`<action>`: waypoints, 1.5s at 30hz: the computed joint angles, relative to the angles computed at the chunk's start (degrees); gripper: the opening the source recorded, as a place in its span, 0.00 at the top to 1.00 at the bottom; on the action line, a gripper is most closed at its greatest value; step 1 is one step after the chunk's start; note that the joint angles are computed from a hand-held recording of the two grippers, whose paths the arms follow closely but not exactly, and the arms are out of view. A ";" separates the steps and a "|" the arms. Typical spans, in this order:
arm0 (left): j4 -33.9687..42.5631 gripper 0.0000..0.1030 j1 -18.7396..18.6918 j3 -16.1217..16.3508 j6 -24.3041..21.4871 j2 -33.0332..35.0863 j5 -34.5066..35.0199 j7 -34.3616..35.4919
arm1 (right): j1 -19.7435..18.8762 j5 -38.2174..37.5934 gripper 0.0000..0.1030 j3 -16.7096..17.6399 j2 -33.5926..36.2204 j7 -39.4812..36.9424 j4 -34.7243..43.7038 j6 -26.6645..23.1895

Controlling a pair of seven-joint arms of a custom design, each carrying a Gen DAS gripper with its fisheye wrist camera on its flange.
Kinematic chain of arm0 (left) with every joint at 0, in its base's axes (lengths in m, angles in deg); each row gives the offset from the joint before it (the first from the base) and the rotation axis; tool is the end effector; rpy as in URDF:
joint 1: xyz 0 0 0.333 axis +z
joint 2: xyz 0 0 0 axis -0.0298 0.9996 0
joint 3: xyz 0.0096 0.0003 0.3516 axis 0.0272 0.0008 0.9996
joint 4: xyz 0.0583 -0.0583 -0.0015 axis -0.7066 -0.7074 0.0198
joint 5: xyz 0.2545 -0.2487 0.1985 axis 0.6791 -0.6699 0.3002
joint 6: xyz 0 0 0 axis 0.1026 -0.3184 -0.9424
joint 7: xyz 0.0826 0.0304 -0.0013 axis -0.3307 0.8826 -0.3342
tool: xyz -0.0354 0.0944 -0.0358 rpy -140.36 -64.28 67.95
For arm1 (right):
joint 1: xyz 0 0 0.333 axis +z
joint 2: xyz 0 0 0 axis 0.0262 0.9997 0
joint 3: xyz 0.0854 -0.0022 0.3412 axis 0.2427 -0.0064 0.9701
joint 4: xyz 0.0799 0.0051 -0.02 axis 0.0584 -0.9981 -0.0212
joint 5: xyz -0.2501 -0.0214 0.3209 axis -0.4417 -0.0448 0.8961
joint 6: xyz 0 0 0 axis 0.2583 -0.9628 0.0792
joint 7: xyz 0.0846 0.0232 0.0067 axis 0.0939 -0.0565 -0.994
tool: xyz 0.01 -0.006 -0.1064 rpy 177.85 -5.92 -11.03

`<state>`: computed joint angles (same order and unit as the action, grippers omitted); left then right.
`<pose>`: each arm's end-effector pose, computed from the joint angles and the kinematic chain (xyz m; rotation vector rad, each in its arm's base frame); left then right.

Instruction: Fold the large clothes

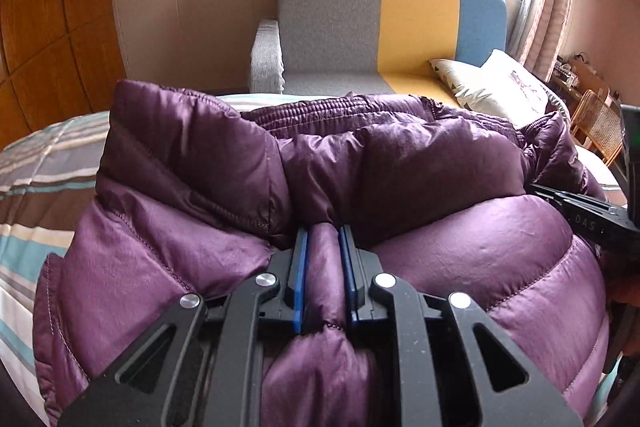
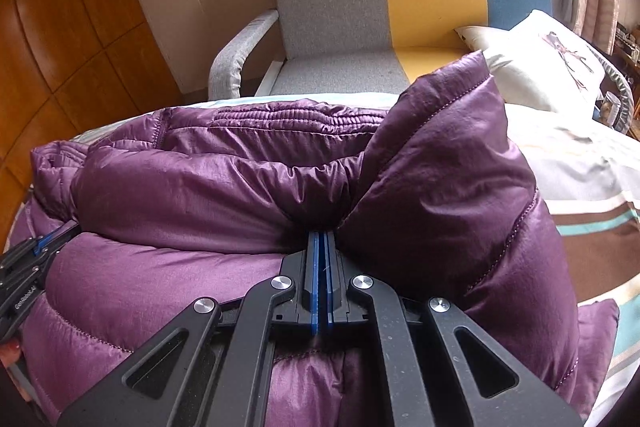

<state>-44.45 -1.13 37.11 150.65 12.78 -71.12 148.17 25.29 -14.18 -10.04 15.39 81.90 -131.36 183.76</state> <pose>0.6521 -0.1103 0.4445 -1.7610 1.8480 -0.8324 0.7216 0.2605 0.4472 -1.7930 1.6987 -0.4785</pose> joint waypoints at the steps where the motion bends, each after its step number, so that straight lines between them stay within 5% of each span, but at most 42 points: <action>1: -0.25 0.85 0.20 -0.18 0.29 -0.15 -0.08 0.25 | -0.08 0.11 0.98 0.08 -0.24 -0.07 -0.46 0.28; 6: -0.92 0.84 -0.63 0.71 0.28 -0.86 1.23 -0.35 | -0.07 0.20 0.98 -0.16 0.30 -0.27 0.16 0.03; 8: -0.72 0.81 -3.71 4.01 -1.09 -1.58 5.30 -3.84 | 0.70 -0.64 0.98 -0.95 0.17 0.46 -0.17 0.21; 11: -1.79 0.52 -4.31 4.08 -1.80 -3.84 7.81 -5.90 | 1.21 -1.46 0.98 -1.51 -0.16 1.27 -0.62 0.46; 15: -1.71 0.46 -4.99 4.96 -2.10 -5.80 11.74 -9.42 | 0.66 -1.45 0.98 -0.71 -1.61 0.79 -1.43 -0.16; 18: 0.67 0.26 -5.98 6.84 -3.87 -5.41 17.18 -15.11 | 2.20 -3.68 0.98 -2.95 -3.58 3.41 -3.82 3.65; 21: 4.55 0.22 -6.07 7.67 -7.89 -3.35 21.34 -19.16 | 0.82 -2.91 0.98 -2.13 -2.87 3.35 -0.86 1.33; 24: 8.25 0.22 -4.79 6.38 -12.95 -0.48 19.90 -17.57 | 0.85 -4.53 0.76 -3.38 0.56 4.77 5.62 -5.85; 26: 9.21 0.20 -4.11 6.05 -14.00 0.98 18.99 -16.95 | 1.15 -6.41 0.76 -4.53 2.04 6.84 7.08 -6.68; 30: 7.17 0.17 -1.11 4.11 -8.21 2.24 12.75 -14.16 | 0.67 -7.38 0.76 -4.69 2.97 9.11 5.40 -2.78; 35: 7.34 0.17 -3.49 6.56 -8.39 2.64 15.12 -16.70 | 1.48 -9.15 0.76 -5.83 3.41 10.34 5.47 -2.82; 38: 4.52 0.16 -4.89 8.18 -8.74 -0.24 18.63 -20.10 | 1.22 -9.15 0.76 -5.31 1.37 10.28 3.74 -2.53; 45: -8.84 0.10 -3.29 10.55 -2.37 -11.81 34.35 -36.73 | 4.03 -10.36 0.76 -4.54 -10.86 10.67 -13.42 10.78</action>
<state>-53.30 -4.42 47.66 148.28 0.96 -36.77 111.44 29.32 -24.54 -14.59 4.53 92.56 -144.78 194.54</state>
